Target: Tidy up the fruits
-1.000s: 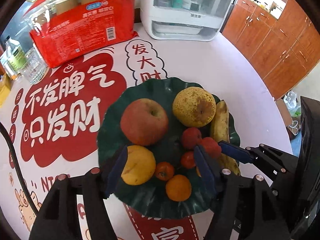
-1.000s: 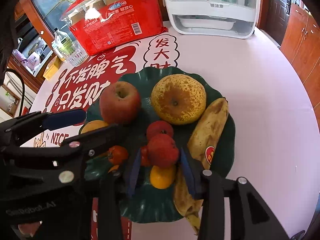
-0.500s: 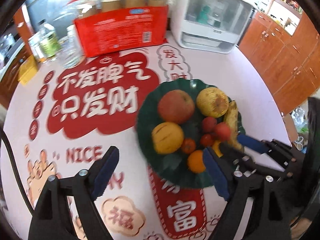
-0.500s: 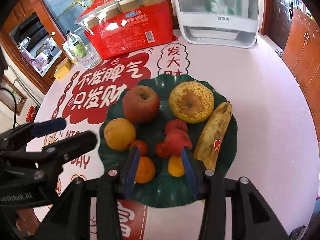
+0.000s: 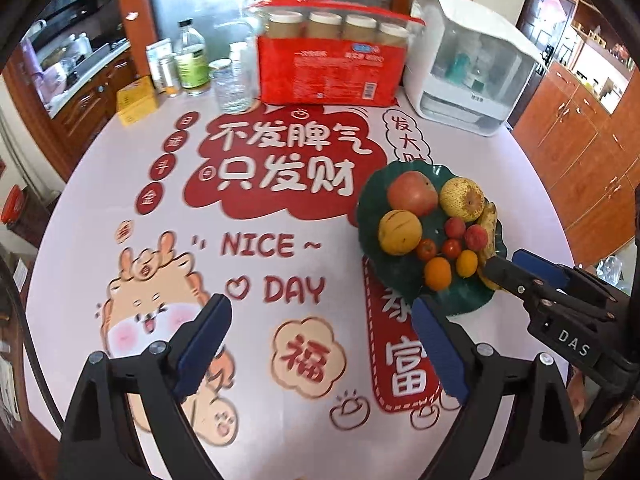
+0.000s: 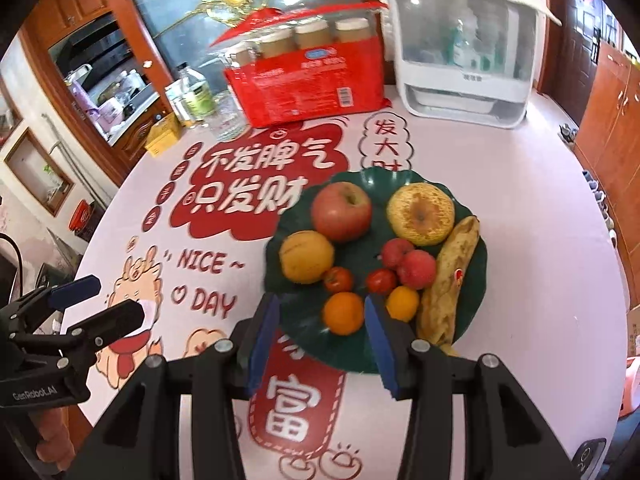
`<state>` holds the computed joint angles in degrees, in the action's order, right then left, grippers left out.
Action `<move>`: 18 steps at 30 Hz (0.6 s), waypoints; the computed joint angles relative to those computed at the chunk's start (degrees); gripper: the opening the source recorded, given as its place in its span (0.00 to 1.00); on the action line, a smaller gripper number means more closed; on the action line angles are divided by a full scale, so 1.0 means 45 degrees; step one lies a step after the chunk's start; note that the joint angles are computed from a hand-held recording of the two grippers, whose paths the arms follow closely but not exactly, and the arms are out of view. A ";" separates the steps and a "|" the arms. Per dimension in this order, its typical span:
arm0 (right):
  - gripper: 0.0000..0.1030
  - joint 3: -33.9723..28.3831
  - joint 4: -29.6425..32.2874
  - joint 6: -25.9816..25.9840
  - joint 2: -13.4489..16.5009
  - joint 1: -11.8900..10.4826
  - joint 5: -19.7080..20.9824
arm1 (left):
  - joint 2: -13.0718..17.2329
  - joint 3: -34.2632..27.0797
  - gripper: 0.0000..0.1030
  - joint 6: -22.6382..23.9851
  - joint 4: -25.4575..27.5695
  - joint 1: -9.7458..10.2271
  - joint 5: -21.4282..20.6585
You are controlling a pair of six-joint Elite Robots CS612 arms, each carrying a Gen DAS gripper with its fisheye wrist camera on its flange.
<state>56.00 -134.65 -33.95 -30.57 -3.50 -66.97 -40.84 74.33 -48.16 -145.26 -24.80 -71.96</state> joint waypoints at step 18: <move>0.50 0.5266 -0.4006 0.1543 -0.3000 0.0059 -0.0276 | -0.2137 0.3450 0.90 -0.0117 -0.1546 -0.0774 0.1381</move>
<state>79.70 -152.68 -27.00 -44.07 -3.24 -68.21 -50.46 89.85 -48.68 -152.21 -28.28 -65.75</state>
